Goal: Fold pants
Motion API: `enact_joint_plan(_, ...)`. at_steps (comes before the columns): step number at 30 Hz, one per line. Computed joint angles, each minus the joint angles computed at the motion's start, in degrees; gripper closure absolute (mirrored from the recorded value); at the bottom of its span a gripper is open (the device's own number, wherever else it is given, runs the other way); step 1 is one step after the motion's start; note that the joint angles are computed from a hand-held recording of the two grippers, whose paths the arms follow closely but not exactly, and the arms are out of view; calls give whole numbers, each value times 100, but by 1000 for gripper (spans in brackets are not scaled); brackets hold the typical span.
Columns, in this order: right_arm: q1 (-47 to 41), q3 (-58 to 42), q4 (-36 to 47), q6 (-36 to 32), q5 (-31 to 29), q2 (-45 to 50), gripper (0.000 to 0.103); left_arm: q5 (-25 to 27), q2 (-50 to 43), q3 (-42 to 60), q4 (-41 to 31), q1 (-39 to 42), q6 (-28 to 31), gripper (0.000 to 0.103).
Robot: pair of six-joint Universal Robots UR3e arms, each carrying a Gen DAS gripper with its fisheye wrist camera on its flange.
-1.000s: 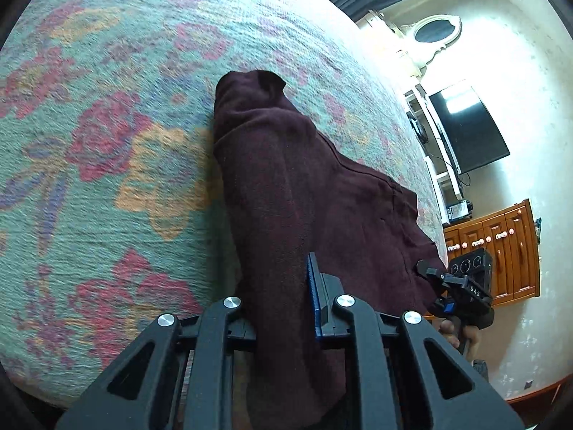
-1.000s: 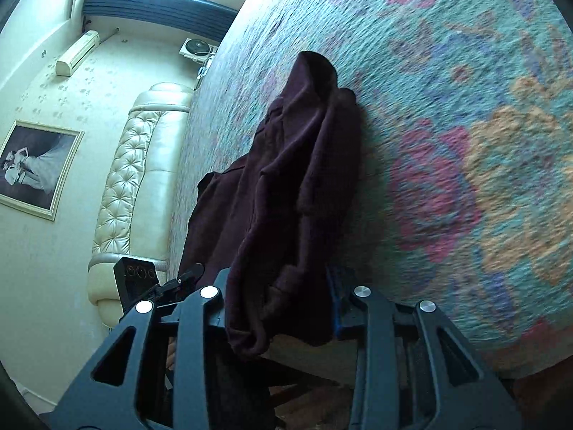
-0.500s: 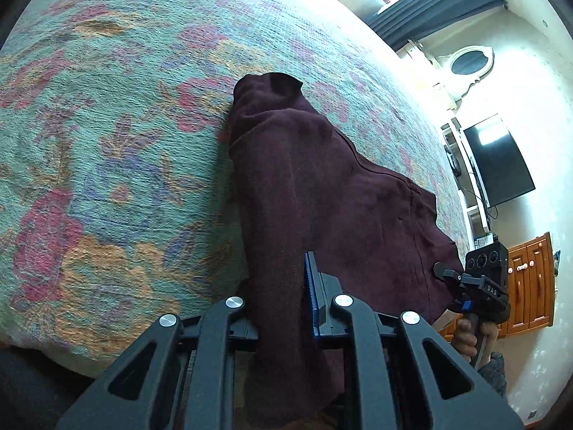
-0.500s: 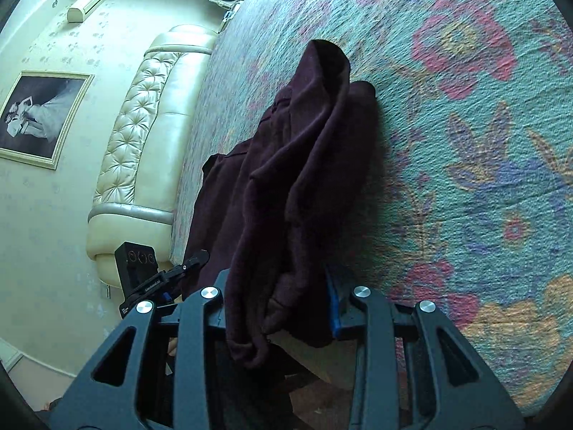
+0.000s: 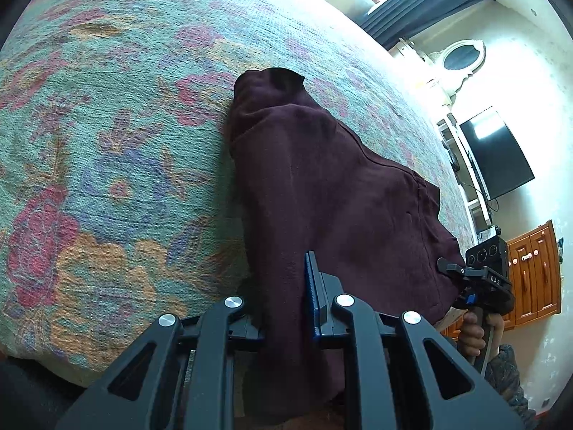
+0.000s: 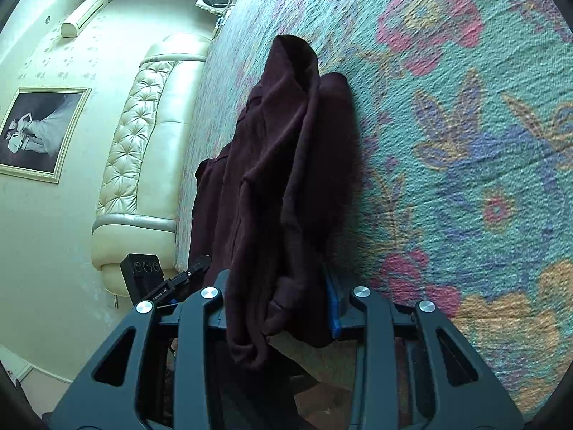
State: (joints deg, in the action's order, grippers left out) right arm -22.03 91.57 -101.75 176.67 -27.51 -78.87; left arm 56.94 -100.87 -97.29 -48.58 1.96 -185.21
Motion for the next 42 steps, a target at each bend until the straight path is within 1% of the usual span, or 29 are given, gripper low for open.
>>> enact_joint_plan(2,15,28,-82,70,7,-7,70,-22,35,-80,32,39,24,85)
enact_joint_plan(4,-29,73,-18,-22,18,-38,70,-53,84,-140,16,96,89,84)
enact_joint_plan(5,-30,66,-13,-25,24,-36,69,-61,85,-149,27,97,110,81)
enact_joint_plan(6,-96,109,96,-177,16,-67,68,-47,78,-134,9,87,146,74)
enact_joint_plan(7,-98,101,104,-183,-17,-78,66,-99,104,-179,22,114,196,69)
enact_joint_plan(9,-104,2,249,-265,-114,-109,61,-381,225,-325,2,252,401,43)
enact_joint_plan(11,-109,-285,504,-409,-336,-115,53,-401,470,-484,165,346,555,28)
enact_joint_plan(12,-133,-400,509,-402,-462,-135,48,-389,578,-519,243,393,639,23)
enact_joint_plan(13,-185,-473,474,-391,-566,-154,46,-423,639,-516,282,457,726,23)
enact_joint_plan(15,-328,-570,234,-220,-625,-99,35,-613,564,-378,285,591,836,22)
enact_joint_plan(17,-377,-750,-94,136,-643,175,34,-664,127,157,45,570,823,22)
enact_joint_plan(19,-312,-1034,-349,387,-566,575,34,-853,-530,845,-263,530,777,22)
enact_joint_plan(21,-112,-1523,-552,662,-731,1047,33,-976,-1202,1572,-557,489,633,22)
enact_joint_plan(23,49,-1968,-656,826,-747,1478,33,-1197,-1859,2291,-860,499,462,22)
enact_joint_plan(24,114,-2156,-734,920,-734,1660,31,-1328,-2146,2619,-995,528,362,22)
enact_joint_plan(26,208,-2401,-1051,1187,-625,1963,29,-1646,-2561,2977,-934,593,86,21)
enact_joint_plan(28,339,-2721,-1044,1263,-629,2212,29,-1768,-2886,3433,-1077,580,1,21)
enact_joint_plan(29,414,-2873,-1018,1224,-697,2291,37,-1714,-3002,3647,-1144,541,-2,23)
enact_joint_plan(30,488,-3031,-878,1131,-785,2353,55,-1550,-3049,3782,-1143,476,-24,36)
enact_joint_plan(31,513,-3055,-848,1085,-807,2381,58,-1196,-3113,4014,-1263,363,12,44)
enact_joint_plan(32,486,-2976,-912,1092,-734,2373,64,-954,-3150,4163,-1352,283,89,55)
enact_joint_plan(33,443,-2893,-935,1071,-646,2344,72,-745,-3127,4176,-1301,226,120,75)
enact_joint_plan(34,393,-2802,-960,1037,-559,2296,75,-676,-3113,4184,-1292,217,163,77)
enact_joint_plan(35,374,-2763,-1018,1033,-530,2254,78,-713,-3077,4104,-1235,241,147,81)
enact_joint_plan(36,369,-2734,-1086,1042,-539,2198,80,-737,-3068,4098,-1199,257,104,82)
enact_joint_plan(38,364,-2789,-1328,1186,-439,2227,81,-548,-3077,4251,-1201,189,85,84)
enact_joint_plan(40,419,-3111,-1546,1474,-353,2450,82,-260,-3160,4536,-1147,83,66,84)
enact_joint_plan(42,504,-3810,-1495,1634,-388,2848,82,-104,-3446,5179,-1281,30,61,84)
